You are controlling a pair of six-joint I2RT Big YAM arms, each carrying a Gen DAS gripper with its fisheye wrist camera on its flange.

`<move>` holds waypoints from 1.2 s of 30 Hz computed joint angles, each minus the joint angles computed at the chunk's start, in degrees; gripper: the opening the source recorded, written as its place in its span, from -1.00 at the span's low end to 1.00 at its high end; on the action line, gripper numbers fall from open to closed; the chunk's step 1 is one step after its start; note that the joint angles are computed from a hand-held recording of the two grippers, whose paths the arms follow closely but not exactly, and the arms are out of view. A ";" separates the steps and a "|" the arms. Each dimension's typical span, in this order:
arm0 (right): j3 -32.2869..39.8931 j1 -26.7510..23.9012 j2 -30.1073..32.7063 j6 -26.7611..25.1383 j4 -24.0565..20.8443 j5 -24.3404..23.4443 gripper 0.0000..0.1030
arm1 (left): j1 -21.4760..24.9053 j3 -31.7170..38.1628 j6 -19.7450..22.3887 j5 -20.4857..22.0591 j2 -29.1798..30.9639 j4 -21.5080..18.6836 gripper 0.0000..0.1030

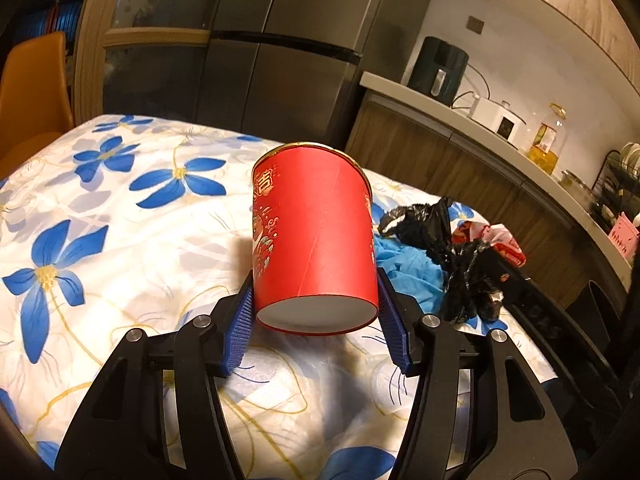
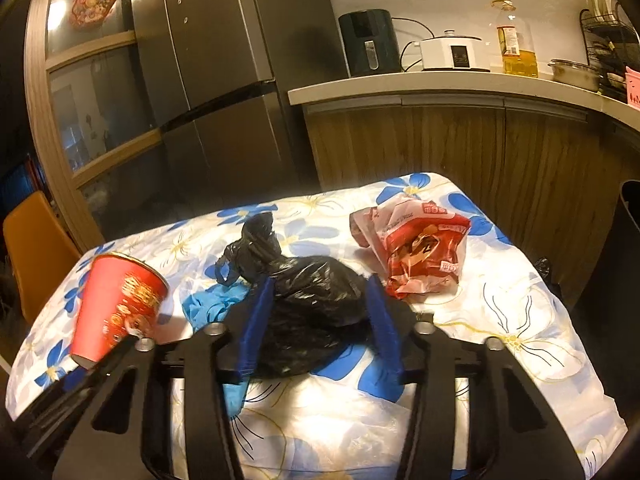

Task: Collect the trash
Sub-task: 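Grasp the red paper cup with the left gripper while the right gripper grasps the black bag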

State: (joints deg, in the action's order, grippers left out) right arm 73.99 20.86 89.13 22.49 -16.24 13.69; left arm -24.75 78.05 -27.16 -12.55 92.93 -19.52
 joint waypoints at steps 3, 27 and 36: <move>0.34 -0.13 0.39 -0.16 -0.67 -1.06 -0.48 | -0.02 -1.04 0.28 -0.06 -1.06 1.06 0.07; -1.18 0.81 -2.58 -0.24 1.77 -0.71 0.17 | 0.37 -7.70 1.26 -0.59 -7.30 6.92 0.07; 5.05 -0.53 3.43 1.14 -2.99 -3.23 0.13 | 0.83 -8.68 1.25 -1.39 -8.38 7.93 0.07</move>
State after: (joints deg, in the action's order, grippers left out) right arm 79.05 20.33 92.56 23.64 -19.23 10.46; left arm -23.92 69.38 -25.92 -13.94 84.55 -11.59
